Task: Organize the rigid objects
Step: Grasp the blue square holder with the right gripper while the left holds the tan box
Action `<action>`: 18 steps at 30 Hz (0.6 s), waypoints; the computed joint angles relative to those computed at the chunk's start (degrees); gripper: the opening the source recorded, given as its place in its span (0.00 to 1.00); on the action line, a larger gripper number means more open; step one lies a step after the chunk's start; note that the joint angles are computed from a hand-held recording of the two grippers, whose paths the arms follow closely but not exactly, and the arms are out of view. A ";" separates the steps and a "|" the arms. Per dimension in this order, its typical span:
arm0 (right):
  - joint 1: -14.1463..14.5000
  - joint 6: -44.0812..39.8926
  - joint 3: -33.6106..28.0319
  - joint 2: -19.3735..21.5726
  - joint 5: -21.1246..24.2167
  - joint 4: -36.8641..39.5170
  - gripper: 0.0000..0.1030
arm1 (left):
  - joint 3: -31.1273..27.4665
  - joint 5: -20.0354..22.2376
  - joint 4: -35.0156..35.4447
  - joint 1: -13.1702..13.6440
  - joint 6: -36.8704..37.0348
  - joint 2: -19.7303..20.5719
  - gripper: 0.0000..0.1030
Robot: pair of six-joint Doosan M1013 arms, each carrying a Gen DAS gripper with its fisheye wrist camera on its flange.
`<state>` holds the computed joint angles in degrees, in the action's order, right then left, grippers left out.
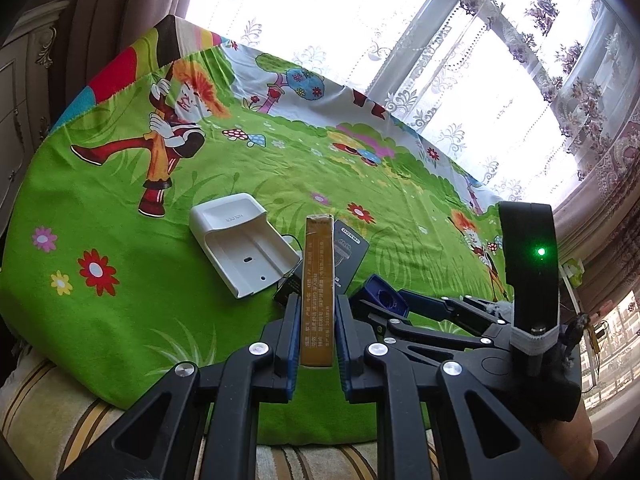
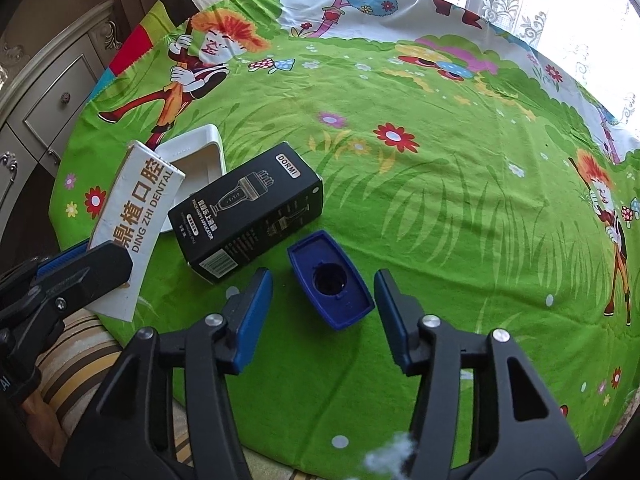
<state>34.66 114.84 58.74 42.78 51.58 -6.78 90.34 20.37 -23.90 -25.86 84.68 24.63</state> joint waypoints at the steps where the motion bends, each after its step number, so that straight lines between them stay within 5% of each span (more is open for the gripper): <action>1: 0.02 -0.16 -0.13 0.10 0.26 0.08 0.45 | 0.02 -0.03 0.04 -0.01 -0.02 0.00 0.16; 4: 0.05 0.15 0.03 0.09 0.42 0.00 0.31 | 0.03 -0.06 -0.25 0.00 0.15 0.00 0.16; 18: 0.60 8.92 6.91 -4.96 -4.48 -3.66 0.30 | 0.04 -0.08 0.75 -0.76 0.82 -0.24 0.16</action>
<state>35.25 123.75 65.65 37.82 47.10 -10.44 90.38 20.29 -23.14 -26.62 85.50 24.39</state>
